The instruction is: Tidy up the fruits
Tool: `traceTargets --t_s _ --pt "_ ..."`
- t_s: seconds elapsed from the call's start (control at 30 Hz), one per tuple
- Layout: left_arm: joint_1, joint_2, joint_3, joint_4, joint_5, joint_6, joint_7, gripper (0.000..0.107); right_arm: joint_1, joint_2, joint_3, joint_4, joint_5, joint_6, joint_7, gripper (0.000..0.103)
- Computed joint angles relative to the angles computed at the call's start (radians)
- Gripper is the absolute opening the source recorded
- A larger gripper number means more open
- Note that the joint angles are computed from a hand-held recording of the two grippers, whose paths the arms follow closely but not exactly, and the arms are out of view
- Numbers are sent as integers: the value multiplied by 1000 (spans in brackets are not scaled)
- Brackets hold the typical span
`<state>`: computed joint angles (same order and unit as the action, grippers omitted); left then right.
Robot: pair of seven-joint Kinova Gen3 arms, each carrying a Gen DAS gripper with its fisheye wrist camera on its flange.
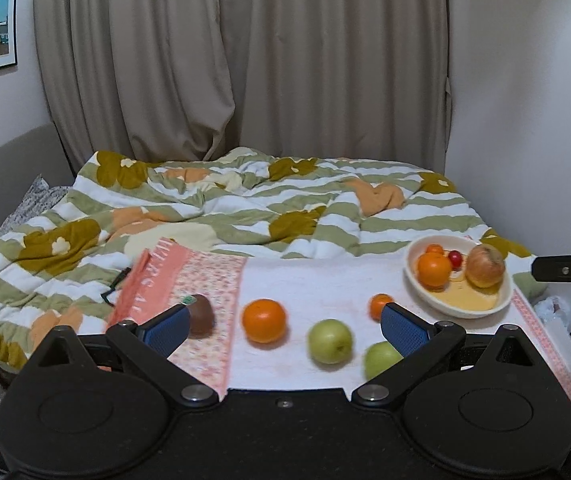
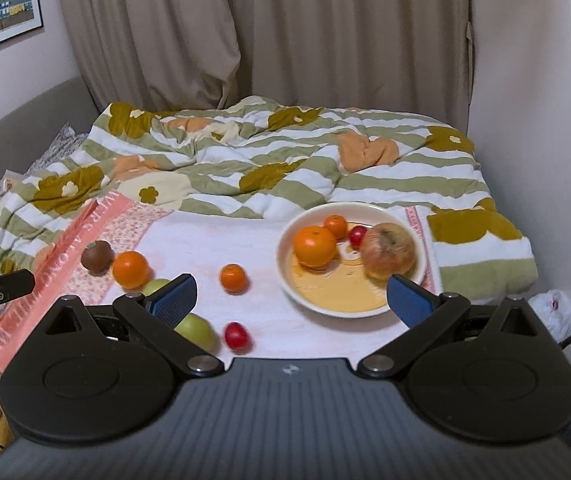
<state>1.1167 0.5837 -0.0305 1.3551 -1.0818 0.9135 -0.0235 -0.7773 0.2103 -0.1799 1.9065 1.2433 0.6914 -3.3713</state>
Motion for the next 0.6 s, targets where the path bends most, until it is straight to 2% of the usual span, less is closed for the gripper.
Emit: traceTargets --t_s 0.17,0.33,0.6 --pt "-98 -83 8 147 -8 -159 -4 103 -87 85 -7 -99 -29 123 -61 103" --pt "-197 -126 14 229 7 -286 -69 103 -176 179 22 -220 -84 223 -71 103" --pt "-336 -153 -11 306 79 -503 -264 103 -295 336 100 -439 -196 335 -18 103"
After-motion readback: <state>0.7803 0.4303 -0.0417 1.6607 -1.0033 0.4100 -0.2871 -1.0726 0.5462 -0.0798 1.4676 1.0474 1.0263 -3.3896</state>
